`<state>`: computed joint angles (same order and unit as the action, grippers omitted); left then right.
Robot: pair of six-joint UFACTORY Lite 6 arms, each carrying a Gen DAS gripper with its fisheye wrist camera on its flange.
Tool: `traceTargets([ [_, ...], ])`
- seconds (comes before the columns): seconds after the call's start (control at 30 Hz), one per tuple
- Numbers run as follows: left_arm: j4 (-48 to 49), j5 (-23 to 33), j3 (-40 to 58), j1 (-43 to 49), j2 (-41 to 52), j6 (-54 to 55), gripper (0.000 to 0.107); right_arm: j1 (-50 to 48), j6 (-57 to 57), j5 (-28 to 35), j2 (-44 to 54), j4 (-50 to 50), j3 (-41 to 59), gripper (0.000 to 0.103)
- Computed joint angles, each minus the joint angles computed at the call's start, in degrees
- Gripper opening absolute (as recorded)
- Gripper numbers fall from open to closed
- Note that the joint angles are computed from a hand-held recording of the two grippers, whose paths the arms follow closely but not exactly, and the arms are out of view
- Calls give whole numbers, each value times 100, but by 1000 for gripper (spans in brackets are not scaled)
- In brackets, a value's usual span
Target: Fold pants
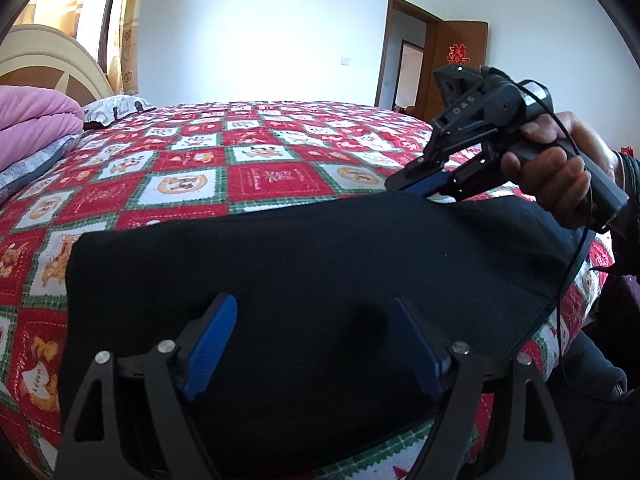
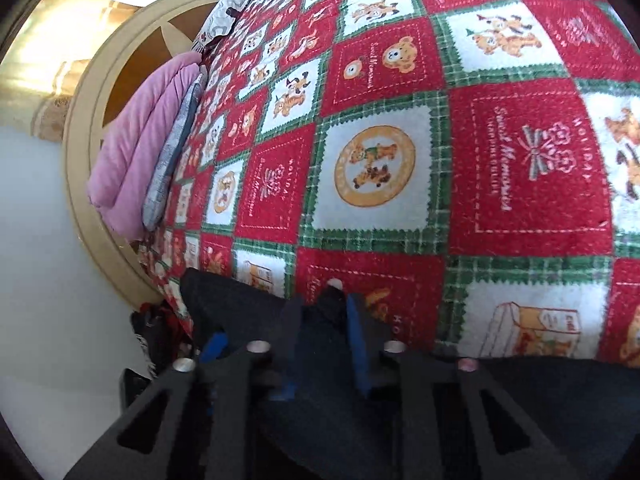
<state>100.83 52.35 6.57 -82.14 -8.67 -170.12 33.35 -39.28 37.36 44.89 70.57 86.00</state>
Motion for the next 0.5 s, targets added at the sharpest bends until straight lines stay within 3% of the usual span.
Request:
traceTargets([
  [0.07,3,3,26,4,46,15,83,-43,-160,-16,-30,235,-103,8],
  [0.3,51,25,126,-26,261,20,89,-113,-1677,-167,-754,1602,-1009,5],
  [0.43,-56,76,283,-136,536,119,93,76,-2195,-642,-1224,1936,-1316,5],
  [0.5,-77,84,314,-165,596,142,95,200,-1792,-1108,-1132,1494,-1155,5],
])
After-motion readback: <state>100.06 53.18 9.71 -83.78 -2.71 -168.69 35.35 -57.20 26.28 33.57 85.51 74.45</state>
